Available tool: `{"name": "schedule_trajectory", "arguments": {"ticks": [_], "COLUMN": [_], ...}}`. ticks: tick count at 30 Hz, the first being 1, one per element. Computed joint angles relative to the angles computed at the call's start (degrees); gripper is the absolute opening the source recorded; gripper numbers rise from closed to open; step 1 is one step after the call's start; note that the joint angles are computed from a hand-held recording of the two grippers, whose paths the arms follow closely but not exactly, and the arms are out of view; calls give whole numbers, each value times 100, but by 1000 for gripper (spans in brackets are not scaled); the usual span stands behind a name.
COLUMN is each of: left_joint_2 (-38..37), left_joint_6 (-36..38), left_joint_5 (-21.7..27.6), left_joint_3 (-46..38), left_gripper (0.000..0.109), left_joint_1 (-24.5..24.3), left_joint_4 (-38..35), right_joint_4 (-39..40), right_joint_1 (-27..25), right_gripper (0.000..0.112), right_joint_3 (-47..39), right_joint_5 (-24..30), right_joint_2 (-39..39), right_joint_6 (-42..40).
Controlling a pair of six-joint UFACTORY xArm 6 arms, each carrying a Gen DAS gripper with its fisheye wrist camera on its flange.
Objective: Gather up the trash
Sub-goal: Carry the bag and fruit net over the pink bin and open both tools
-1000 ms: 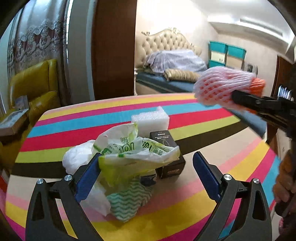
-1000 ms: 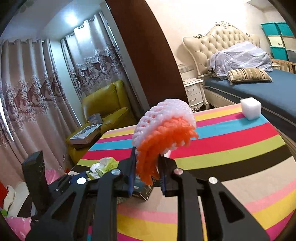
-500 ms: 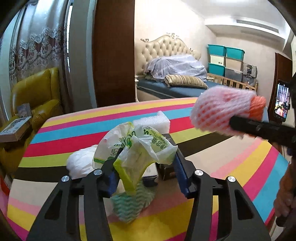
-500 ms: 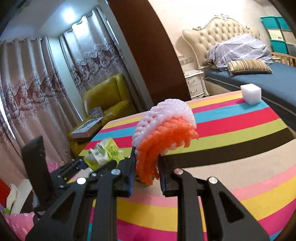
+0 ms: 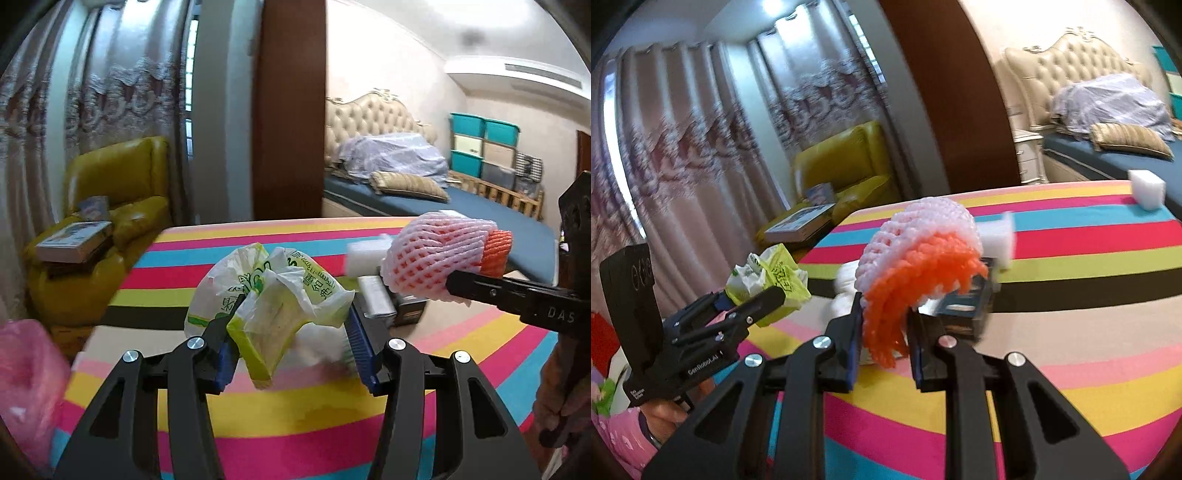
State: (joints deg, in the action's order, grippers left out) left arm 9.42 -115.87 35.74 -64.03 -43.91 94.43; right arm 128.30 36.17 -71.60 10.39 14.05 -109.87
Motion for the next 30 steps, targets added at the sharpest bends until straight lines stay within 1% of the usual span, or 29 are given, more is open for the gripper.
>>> {"name": "schedule_trajectory", "arguments": {"ticks": [4,5,8,11,15,19,23,25,27,30], "left_joint_2": [-717,-857,-1384,-1893,-2782,-3656,-4590,-4977,-5499,-6035], "left_joint_6": [-181,-203,-308,-356,-332,-187,49,218,385,625], "left_joint_5": [421,512,816,1125,1598,1983,2318,2265,2141,1693], "left_joint_3": [874,1045,1641,2162,2963,3667,4289,4523,4845,5186], "left_gripper": [49,49,49,49,49,49,49,49,49,50], "left_joint_1": [-57,-59,-92,-132,-206,-148,-87,111,415,989], "left_joint_4": [-141,-176,-305,-473,-807,-1222,-1630,-1769,-1887,-1980], "right_joint_4": [-474,-753,-1266,-1988,-3028,-4066,-5065,-5479,-6056,-6800], "right_joint_1": [313,428,704,995,1333,1626,1808,1865,1915,2036], "right_gripper": [21,21,21,21,22,22,22,22,23,24], "right_joint_3": [-202,-282,-463,-738,-1239,-1929,-2886,-3357,-3971,-4870], "right_joint_5": [3,22,21,80,264,438,707,833,1056,1255], "right_joint_2": [195,285,469,721,1134,1649,2288,2611,3026,3617], "right_joint_6": [387,630,1023,1573,2427,3255,4164,4578,5187,5806]}}
